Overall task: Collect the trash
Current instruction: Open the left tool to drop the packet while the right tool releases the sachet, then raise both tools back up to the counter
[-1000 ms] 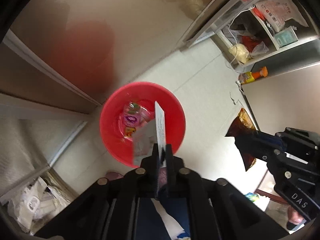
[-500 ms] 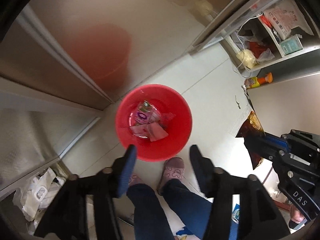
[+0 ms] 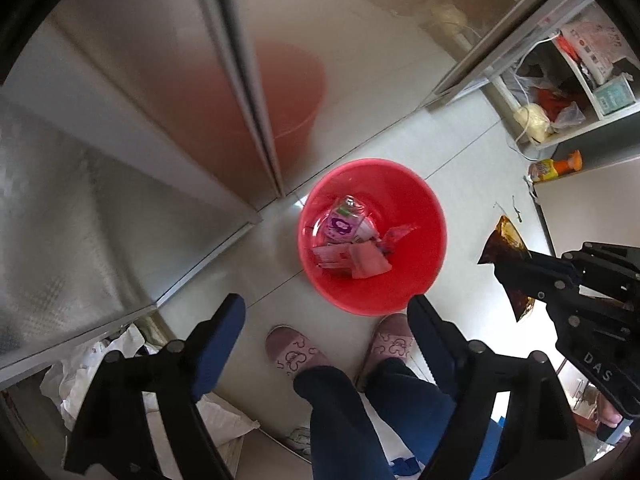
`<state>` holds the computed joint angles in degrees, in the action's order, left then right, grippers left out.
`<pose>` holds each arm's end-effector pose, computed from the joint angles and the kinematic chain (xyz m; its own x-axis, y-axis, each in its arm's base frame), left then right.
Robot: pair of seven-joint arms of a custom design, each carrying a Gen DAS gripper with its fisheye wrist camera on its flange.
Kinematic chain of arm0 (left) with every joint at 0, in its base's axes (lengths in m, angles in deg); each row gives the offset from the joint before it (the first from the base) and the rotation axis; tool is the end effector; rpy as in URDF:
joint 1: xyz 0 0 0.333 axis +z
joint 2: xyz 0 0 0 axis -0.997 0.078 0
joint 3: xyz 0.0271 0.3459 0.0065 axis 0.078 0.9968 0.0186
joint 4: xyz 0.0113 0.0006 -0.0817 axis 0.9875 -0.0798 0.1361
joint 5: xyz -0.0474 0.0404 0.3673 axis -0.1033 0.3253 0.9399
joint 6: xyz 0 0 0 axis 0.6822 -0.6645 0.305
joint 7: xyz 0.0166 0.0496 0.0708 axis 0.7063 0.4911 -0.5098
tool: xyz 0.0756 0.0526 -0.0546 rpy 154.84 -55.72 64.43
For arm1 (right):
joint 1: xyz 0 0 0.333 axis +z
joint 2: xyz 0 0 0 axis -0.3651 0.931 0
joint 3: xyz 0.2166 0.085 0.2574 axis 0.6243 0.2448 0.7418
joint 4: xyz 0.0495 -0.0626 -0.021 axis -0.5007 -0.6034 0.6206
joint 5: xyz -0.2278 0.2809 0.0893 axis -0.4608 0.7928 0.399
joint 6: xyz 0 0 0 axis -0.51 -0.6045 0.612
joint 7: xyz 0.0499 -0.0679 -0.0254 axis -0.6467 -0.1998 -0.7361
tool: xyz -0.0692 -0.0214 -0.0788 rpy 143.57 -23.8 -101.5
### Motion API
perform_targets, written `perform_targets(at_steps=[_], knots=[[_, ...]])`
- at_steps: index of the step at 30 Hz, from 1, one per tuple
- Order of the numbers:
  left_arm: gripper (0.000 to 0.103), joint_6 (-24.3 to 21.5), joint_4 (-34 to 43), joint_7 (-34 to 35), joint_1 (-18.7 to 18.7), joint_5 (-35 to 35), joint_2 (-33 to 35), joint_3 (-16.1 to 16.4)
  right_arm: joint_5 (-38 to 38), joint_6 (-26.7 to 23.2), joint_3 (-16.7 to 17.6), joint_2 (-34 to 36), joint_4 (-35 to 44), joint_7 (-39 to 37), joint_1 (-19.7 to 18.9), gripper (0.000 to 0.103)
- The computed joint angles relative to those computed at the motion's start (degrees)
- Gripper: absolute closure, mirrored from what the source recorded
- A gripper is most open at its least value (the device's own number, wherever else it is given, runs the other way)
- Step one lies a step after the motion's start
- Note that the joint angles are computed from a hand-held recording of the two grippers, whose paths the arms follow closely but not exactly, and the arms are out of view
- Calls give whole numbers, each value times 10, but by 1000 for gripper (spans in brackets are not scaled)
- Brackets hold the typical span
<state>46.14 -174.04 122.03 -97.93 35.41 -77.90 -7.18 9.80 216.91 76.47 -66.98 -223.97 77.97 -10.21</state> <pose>0.5317 -0.2701 0.4765 -0.8793 -0.4636 0.1093 -0.4708 0.8806 -0.0528 0.3710 0.1410 0.4848 -0.5586 -0.7939 -0.2400 -0.7972 0.5938 -0.1088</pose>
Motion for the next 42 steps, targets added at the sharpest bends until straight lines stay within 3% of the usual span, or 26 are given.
perform_targets(at_steps=[6, 15, 17, 19, 23, 28, 34, 36, 42], knots=[[20, -6, 7, -9, 6, 6, 8, 4, 1, 9, -1, 30, 16, -10, 6, 97], [20, 7, -2, -10, 9, 10, 2, 4, -19, -20, 3, 53, 49, 3, 13, 94], [20, 4, -2, -9, 9, 10, -1, 4, -29, -28, 7, 51, 53, 19, 12, 78], [20, -8, 3, -3, 12, -1, -2, 4, -33, -30, 8, 45, 53, 28, 14, 50], [20, -10, 4, 13, 13, -4, -18, 4, -36, -52, 8, 33, 62, 34, 16, 30], [20, -35, 29, 32, 12, -19, -41, 7, -68, -132, 20, 5, 105, 53, 11, 12], [20, -86, 94, 27, 10, -48, -70, 15, -102, -238, 31, -13, 195, 67, 1, 6], [20, -121, 127, 18, 11, -60, -73, 18, -116, -286, 36, -11, 242, 72, -4, 1], [20, -222, 258, -17, 17, -84, -70, 25, -155, -401, 49, 6, 384, 83, -10, 1]])
